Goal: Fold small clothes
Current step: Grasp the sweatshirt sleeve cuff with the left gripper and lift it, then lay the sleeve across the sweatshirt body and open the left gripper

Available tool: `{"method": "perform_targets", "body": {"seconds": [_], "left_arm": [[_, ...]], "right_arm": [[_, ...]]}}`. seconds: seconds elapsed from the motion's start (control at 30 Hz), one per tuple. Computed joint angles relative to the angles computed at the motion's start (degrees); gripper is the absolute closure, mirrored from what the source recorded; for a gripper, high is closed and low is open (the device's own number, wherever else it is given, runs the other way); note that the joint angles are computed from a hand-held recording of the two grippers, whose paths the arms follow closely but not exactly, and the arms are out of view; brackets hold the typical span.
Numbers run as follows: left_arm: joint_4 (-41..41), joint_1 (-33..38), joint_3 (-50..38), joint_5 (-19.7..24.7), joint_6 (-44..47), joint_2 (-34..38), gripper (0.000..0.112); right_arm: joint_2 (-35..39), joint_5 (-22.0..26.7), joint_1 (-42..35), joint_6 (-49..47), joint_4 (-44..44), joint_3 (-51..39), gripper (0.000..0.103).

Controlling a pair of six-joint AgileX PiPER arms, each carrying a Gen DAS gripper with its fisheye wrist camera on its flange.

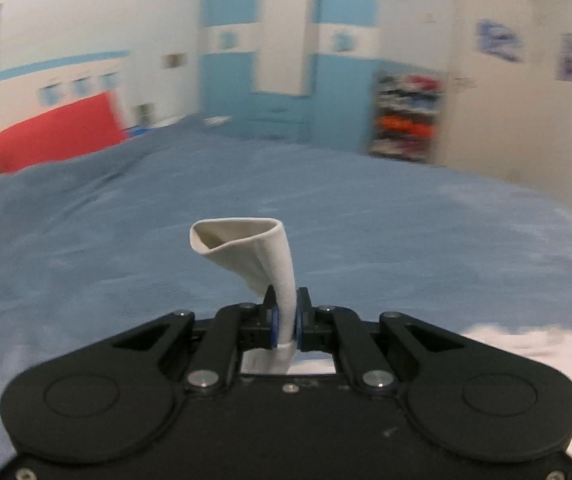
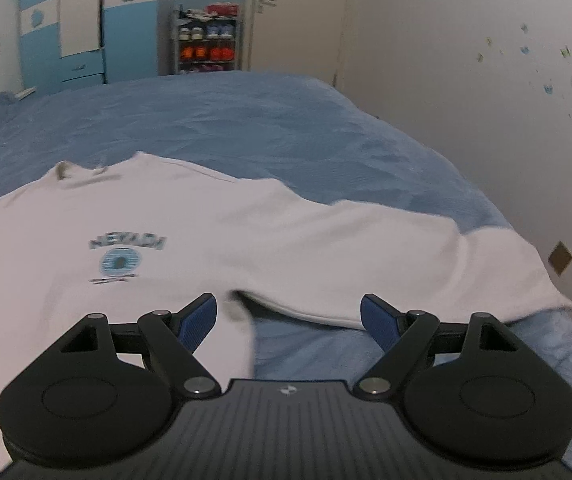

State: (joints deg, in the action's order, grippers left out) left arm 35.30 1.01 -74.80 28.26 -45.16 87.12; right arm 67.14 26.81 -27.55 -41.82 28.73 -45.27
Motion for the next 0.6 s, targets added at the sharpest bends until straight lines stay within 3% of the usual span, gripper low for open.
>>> {"method": "perform_targets", "body": {"seconds": [0.1, 0.17, 0.3, 0.4, 0.6], "left_arm": [[6.05, -12.48, -3.96, 1.65, -9.18, 3.80, 0.106], [10.82, -19.99, -7.15, 2.66, -15.10, 8.22, 0.107], [12.75, -30.96, -16.04, 3.05, -18.98, 18.65, 0.107], [9.73, -35.87, -22.50, 1.50, -17.81, 25.21, 0.107], [3.04, -42.00, -40.21, 4.10, -9.55, 41.27, 0.107]], "right_arm": [[2.84, 2.27, -6.02, -9.20, 8.66, -1.06, 0.007], [3.59, 1.33, -7.67, -13.28, 12.13, -0.51, 0.007], [4.50, -0.06, -9.08, -18.19, 16.22, 0.32, 0.007], [7.30, 0.31, -10.42, -21.48, 19.88, -0.72, 0.007], [10.80, -1.60, -10.71, -24.77, 23.60, -1.06, 0.009]]}}
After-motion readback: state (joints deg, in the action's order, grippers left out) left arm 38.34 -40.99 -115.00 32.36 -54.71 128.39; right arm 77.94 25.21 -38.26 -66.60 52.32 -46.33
